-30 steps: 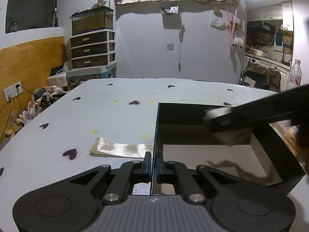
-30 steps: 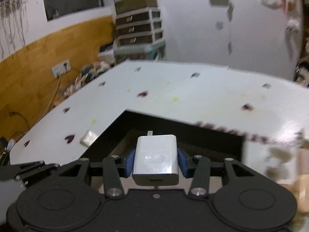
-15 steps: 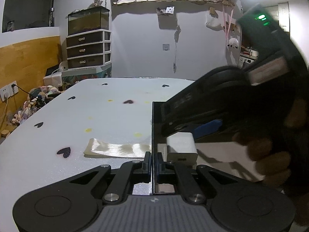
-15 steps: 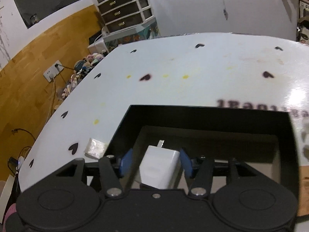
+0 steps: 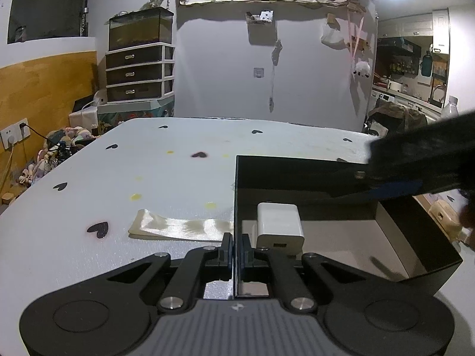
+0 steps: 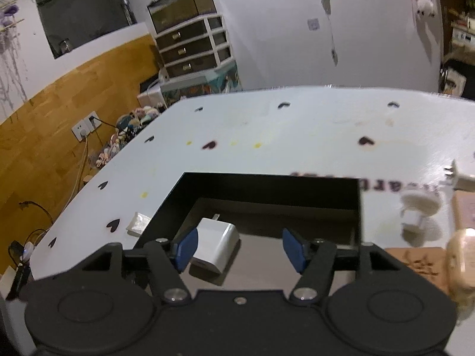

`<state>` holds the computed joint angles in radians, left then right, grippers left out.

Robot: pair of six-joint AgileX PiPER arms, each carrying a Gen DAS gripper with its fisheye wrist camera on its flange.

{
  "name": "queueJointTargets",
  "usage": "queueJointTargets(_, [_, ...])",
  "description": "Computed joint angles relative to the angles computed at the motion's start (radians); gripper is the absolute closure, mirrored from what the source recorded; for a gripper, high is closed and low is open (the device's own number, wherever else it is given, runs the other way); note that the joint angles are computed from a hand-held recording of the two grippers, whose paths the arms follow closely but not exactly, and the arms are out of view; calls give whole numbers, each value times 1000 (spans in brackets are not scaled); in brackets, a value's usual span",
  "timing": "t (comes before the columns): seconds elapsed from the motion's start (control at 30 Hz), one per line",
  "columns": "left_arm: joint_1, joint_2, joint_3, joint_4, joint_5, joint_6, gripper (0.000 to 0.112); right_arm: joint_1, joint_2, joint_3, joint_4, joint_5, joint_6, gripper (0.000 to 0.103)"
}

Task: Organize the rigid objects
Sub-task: 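Carry the white charger into the black box and open the right gripper, then move the right gripper back to the smartwatch and grasp it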

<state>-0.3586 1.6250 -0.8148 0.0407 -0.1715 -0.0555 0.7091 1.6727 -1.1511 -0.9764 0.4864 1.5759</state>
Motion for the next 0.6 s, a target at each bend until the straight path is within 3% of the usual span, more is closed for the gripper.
queueJointTargets(0.2, [-3, 0, 3, -37, -3, 35, 108, 70, -89, 125, -197, 67, 200, 31])
queueJointTargets(0.37, [-3, -1, 5, -21, -7, 16, 108, 137, -171, 235, -351, 144, 333, 17])
queueJointTargets(0.6, [0, -4, 9, 7, -10, -16, 108, 238, -250, 378, -460, 312, 467, 5])
